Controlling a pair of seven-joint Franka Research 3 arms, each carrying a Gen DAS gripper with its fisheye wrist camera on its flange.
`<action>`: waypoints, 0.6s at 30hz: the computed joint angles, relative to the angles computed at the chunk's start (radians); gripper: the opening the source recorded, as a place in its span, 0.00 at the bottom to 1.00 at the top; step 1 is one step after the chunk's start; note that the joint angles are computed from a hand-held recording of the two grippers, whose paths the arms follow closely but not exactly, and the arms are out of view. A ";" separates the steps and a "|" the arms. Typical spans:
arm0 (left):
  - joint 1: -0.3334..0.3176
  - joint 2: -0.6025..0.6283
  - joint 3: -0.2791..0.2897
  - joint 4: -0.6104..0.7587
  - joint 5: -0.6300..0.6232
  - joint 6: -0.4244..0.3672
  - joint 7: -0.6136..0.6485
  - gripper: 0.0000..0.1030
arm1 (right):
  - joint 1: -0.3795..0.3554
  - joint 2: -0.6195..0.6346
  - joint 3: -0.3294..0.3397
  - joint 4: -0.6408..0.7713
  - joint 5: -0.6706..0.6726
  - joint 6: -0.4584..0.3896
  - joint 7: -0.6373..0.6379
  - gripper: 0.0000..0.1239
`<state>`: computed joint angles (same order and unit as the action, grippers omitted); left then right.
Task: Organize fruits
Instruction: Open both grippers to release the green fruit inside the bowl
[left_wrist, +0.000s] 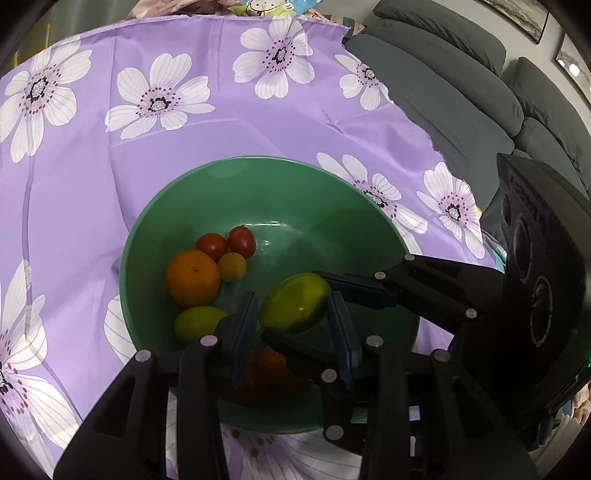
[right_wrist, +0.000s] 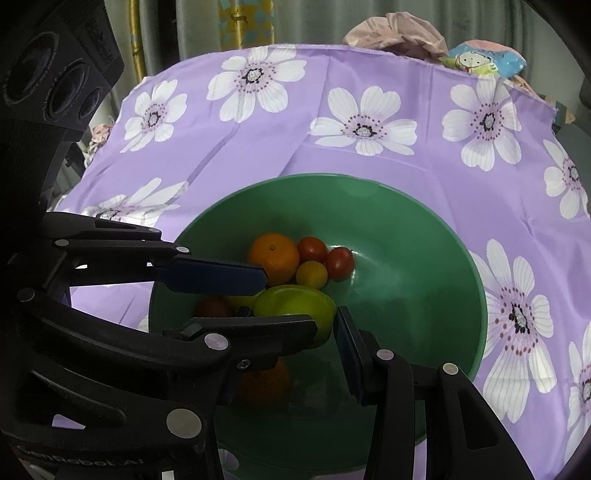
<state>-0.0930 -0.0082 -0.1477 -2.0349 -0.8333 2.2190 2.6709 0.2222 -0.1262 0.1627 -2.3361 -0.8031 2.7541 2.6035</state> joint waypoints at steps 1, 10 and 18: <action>0.000 0.000 -0.001 -0.001 0.004 0.005 -0.004 0.36 | 0.001 0.001 0.000 0.001 0.006 -0.006 -0.001 0.37; 0.001 -0.005 -0.001 -0.008 0.014 0.018 -0.012 0.36 | 0.002 -0.006 0.004 -0.002 0.001 -0.011 0.002 0.37; -0.012 -0.046 0.006 -0.053 0.034 0.099 -0.006 0.46 | 0.000 -0.027 0.016 -0.011 -0.020 -0.028 0.038 0.37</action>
<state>-0.1046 -0.0543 -0.1416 -2.0882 -0.7997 2.3184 2.6650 0.2223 -0.1534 0.1792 -2.3473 -0.8230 2.7261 2.6415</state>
